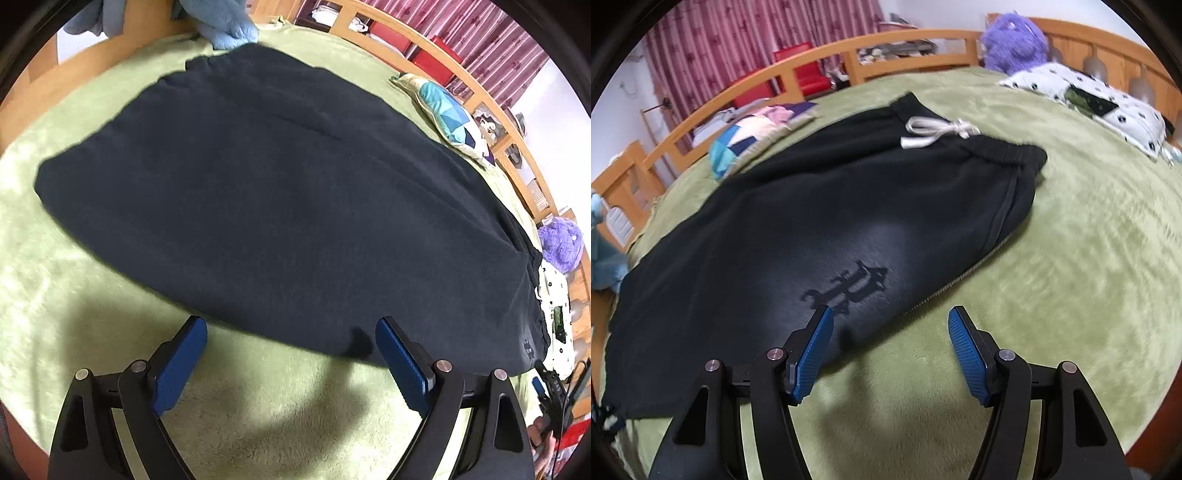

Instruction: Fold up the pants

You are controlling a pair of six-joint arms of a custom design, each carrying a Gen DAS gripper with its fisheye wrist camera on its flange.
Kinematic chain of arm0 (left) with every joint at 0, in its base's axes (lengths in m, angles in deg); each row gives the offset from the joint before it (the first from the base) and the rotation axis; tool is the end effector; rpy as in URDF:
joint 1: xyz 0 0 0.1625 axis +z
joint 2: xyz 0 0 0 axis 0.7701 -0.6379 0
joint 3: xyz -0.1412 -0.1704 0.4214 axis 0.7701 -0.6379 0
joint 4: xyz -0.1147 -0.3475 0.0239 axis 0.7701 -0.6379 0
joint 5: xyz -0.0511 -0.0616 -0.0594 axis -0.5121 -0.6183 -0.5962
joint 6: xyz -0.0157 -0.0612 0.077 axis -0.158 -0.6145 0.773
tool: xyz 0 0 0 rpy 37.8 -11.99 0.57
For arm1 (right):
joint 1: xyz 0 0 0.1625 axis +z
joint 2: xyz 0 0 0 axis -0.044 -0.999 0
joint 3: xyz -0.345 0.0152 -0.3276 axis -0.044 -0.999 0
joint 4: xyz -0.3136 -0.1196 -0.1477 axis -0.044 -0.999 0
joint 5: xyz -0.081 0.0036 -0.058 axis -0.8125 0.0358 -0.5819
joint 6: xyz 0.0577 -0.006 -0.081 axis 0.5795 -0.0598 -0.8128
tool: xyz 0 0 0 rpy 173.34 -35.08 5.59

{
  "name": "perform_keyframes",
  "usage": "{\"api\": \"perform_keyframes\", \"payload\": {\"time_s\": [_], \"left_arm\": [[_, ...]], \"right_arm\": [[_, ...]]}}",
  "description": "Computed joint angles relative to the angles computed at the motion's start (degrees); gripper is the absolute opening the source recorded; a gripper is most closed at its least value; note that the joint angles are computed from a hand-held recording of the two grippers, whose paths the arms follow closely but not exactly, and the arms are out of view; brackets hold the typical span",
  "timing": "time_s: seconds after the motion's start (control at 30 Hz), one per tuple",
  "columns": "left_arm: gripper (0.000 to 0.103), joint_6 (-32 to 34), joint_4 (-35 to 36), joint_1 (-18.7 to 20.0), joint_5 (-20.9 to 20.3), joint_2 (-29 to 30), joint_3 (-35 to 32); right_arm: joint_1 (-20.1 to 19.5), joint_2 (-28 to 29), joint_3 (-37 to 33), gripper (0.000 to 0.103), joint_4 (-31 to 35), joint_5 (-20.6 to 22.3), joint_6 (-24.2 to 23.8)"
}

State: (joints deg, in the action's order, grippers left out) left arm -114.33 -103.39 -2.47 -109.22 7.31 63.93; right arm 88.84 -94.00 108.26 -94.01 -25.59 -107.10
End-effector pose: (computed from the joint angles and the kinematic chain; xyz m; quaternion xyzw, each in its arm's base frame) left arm -0.1760 -0.5153 0.1728 -0.2353 0.8543 -0.3769 0.2698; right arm 0.0482 -0.7046 0.3148 0.0821 -0.9066 0.3125 0.2715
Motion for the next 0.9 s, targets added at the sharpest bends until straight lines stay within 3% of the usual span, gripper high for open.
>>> {"api": "perform_keyframes", "payload": {"time_s": [0.1, 0.3, 0.33, 0.37, 0.4, 0.43, 0.5, 0.6, 0.73, 0.9], "left_arm": [[0.092, 1.3, 1.0, 0.6, 0.7, 1.1, -1.6], [0.092, 4.1, -2.7, 2.0, 1.4, 2.9, -3.6], [0.086, 3.3, -2.6, 2.2, 1.9, 3.0, -4.0], [0.079, 1.8, -1.7, 2.2, 2.4, 2.8, -4.1], [0.06, 0.1, -0.8, 2.2, 3.1, 2.4, -4.0], [0.041, -1.0, -0.6, 2.2, 3.5, 2.0, -4.0], [0.015, -0.6, -0.8, 2.8, 2.1, 0.7, -4.0], [0.012, 6.8, -8.6, 2.8, 1.9, -0.6, -3.6], [0.011, 15.1, -6.5, 1.0, 7.4, -0.4, -8.4], [0.011, 25.7, -9.1, 0.5, 12.9, 1.0, -15.2]], "right_arm": [[-0.7, 1.0, -1.4, 0.064, 3.4, 0.9, 2.5], [-0.9, 3.0, -3.9, 0.064, 4.1, 1.4, 3.0], [-0.9, 3.3, -4.4, 0.063, 4.2, 1.6, 2.8], [-0.8, 3.8, -5.1, 0.05, 4.0, 1.4, 2.3], [-0.6, 4.2, -5.8, 0.039, 4.0, 0.8, 2.0], [-0.3, 4.5, -6.4, 0.018, 3.7, 0.2, 1.5], [-0.2, 3.9, -7.1, 0.013, 4.7, 2.2, 1.7], [1.0, 3.0, -7.9, 0.01, 4.8, 4.5, -0.4], [3.8, 4.1, -12.3, 0.009, 5.6, 5.2, -3.1], [6.8, 7.8, -23.4, 0.009, 12.4, 5.4, -2.2]]}}
